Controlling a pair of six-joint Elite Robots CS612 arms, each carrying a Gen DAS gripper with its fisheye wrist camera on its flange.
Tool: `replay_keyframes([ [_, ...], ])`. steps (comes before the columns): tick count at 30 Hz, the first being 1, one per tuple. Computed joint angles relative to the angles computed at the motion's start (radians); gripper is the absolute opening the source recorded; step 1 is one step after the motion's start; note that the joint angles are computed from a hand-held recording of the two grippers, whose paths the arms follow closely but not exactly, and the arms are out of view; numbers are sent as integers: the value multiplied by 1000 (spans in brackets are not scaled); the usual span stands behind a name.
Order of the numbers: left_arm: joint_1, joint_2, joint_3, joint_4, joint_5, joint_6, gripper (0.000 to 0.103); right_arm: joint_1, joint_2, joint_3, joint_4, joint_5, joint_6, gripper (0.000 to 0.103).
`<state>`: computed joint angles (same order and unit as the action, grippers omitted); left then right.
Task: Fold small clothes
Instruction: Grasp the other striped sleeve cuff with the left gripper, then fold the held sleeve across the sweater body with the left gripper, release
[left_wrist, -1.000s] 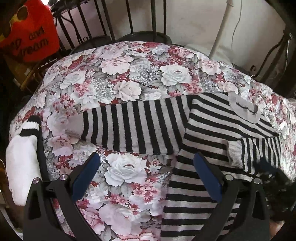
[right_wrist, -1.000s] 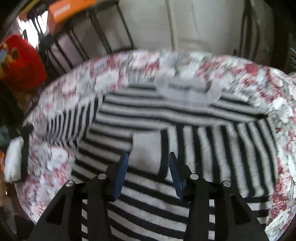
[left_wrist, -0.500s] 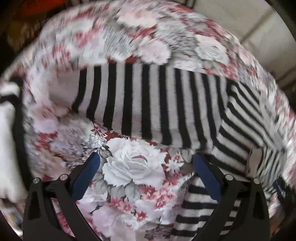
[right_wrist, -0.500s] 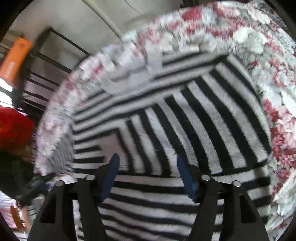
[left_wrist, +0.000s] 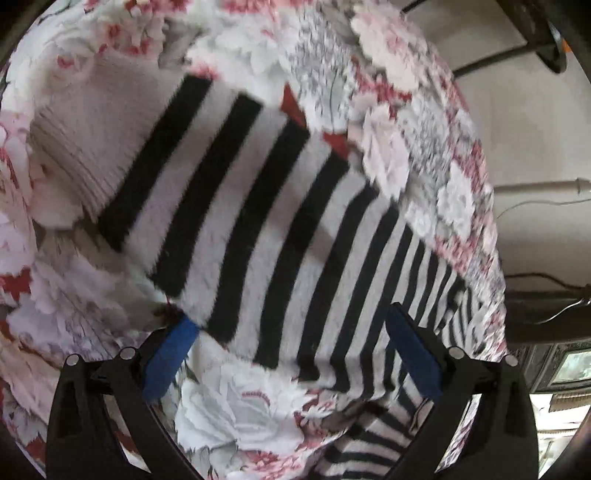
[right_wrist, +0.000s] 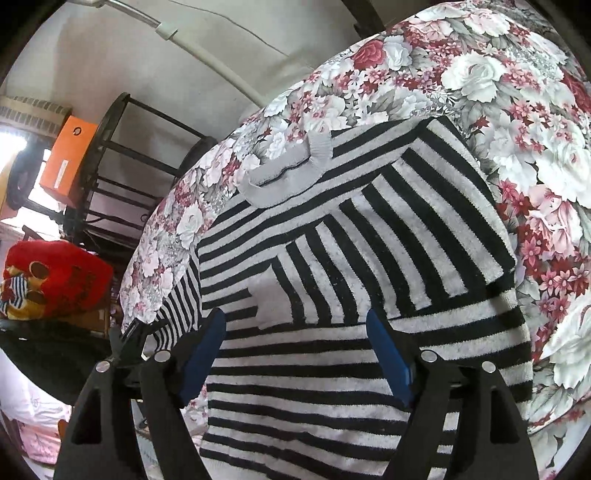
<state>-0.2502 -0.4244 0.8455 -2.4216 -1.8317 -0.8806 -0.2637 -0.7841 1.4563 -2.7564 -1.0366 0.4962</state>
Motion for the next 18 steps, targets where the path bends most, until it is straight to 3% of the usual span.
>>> replay_keyframes([
  [1,1,-6,17,-31,20,-5,90,-1,1,-1,0,5,2,79],
  [3,4,-7,20,-41,38,-16,69,1,1,0,-10,2,2,79],
  [4,6,-7,21,-44,42,-24,63,1,0,3,-16,-1,0,79],
  [6,10,-10,25,-41,55,-30,35,1,-2,4,-26,-9,0,79],
  [8,13,-17,39,-46,66,-37,15,2,-3,5,-37,-18,4,79],
  [12,14,-33,64,-83,63,-55,10,3,-6,6,-47,-44,2,79],
  [18,-28,-77,73,-57,182,92,10,0,-7,7,-59,-46,11,79],
])
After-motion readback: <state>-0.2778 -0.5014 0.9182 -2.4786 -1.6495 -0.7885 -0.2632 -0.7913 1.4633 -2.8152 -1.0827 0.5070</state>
